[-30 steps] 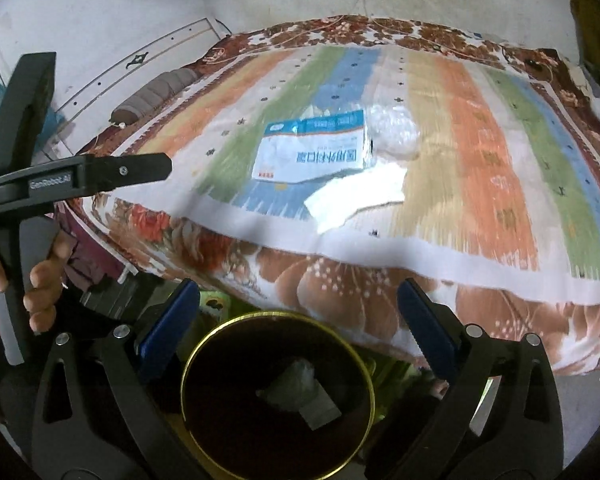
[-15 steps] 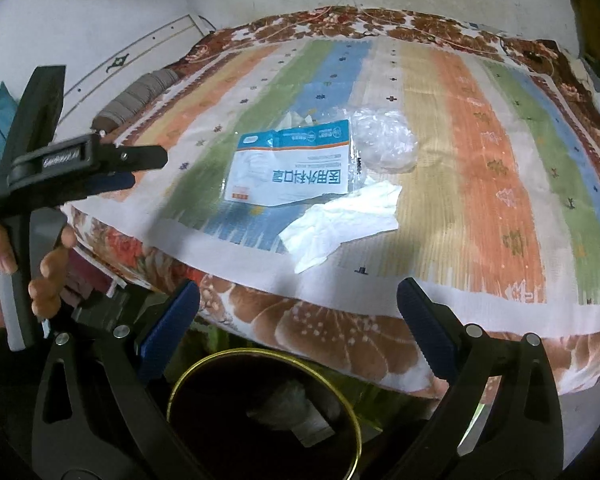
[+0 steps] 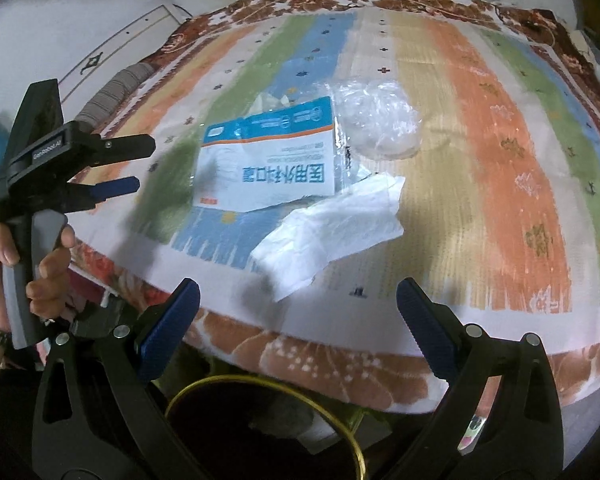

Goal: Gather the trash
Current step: 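Move both tools back over the bed toward the mask package and tissue, then grasp the blue-and-white mask package with the left tool while the right tool grasps the white tissue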

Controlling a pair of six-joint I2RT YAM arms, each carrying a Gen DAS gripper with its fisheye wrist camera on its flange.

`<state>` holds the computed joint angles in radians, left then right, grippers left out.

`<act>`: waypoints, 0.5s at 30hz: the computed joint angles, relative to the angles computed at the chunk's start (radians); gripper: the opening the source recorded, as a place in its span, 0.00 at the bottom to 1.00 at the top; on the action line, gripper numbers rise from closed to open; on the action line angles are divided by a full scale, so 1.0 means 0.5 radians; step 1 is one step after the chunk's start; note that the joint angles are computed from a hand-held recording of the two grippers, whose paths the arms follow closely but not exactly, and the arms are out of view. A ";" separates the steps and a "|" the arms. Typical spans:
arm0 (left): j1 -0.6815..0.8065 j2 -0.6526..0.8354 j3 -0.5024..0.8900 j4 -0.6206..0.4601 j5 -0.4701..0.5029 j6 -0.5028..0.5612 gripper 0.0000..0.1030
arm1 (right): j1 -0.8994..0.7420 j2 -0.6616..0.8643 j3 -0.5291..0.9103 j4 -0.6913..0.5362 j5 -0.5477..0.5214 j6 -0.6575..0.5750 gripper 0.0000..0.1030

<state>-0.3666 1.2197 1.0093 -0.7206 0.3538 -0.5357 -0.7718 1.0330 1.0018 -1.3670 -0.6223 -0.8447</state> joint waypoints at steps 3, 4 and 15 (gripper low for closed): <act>-0.018 0.074 0.011 0.028 -0.020 0.077 0.94 | 0.088 0.029 -0.026 0.093 0.038 0.107 0.90; -0.023 0.101 0.017 0.044 -0.023 0.114 0.94 | 0.115 0.047 -0.035 0.118 0.046 0.142 0.89; 0.052 0.291 -0.039 0.284 0.201 0.274 0.90 | 0.338 0.199 -0.095 0.303 0.106 0.412 0.78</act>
<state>-0.3406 1.3650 0.9898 -0.5786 0.4542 -0.3986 -0.6028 1.1327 0.9544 -1.2155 -0.5692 -0.6386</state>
